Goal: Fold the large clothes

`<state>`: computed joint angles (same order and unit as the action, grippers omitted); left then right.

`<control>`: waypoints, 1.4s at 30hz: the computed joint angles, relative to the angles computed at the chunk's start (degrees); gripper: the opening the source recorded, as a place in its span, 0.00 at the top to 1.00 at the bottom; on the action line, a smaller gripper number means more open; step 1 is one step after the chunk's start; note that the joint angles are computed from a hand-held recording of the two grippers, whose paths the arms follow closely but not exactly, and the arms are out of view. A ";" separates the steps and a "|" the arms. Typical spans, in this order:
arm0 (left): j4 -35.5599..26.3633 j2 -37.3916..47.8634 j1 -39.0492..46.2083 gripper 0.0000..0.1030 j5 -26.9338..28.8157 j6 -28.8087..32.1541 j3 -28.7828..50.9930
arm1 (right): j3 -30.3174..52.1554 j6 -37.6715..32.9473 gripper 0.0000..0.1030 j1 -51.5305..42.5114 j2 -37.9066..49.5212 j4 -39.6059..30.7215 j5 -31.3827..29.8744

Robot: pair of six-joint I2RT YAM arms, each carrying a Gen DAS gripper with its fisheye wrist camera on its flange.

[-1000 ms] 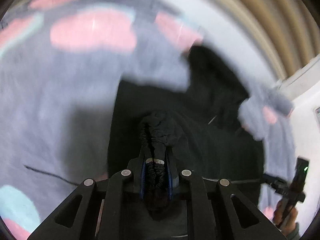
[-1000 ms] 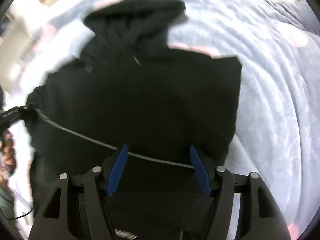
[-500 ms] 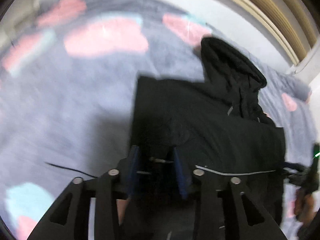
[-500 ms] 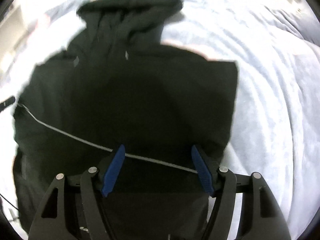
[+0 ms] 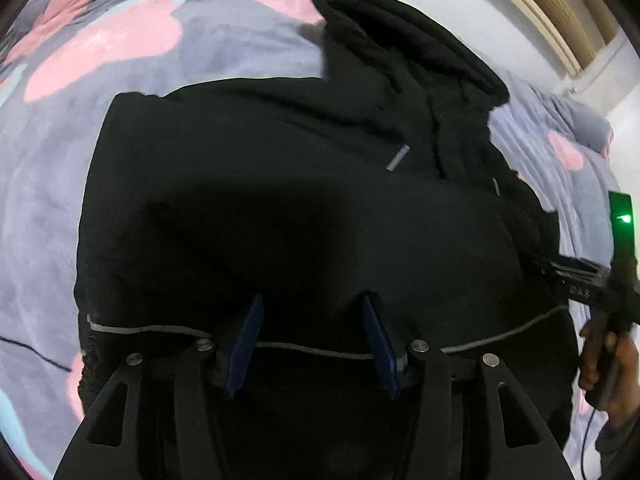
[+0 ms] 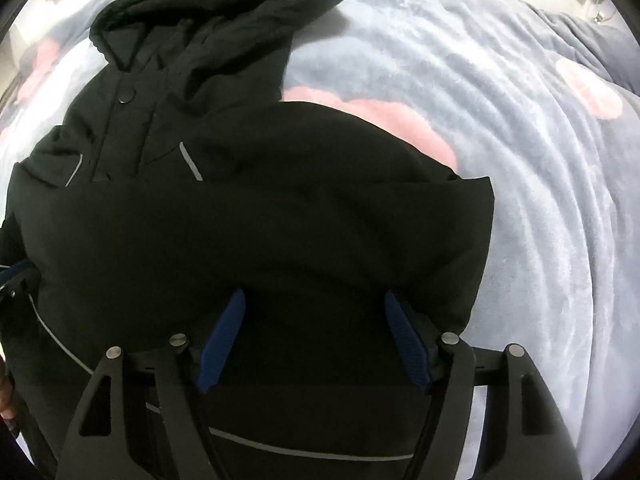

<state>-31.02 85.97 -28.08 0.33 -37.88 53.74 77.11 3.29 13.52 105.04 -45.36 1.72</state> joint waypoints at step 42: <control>-54.08 -31.03 -66.61 0.47 -25.44 -70.74 5.39 | -23.99 -5.62 0.21 -20.73 -64.06 -42.38 -17.13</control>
<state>-85.10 54.94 -94.69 -25.10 -108.61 59.12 53.13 -2.33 -7.21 40.98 -87.73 -15.41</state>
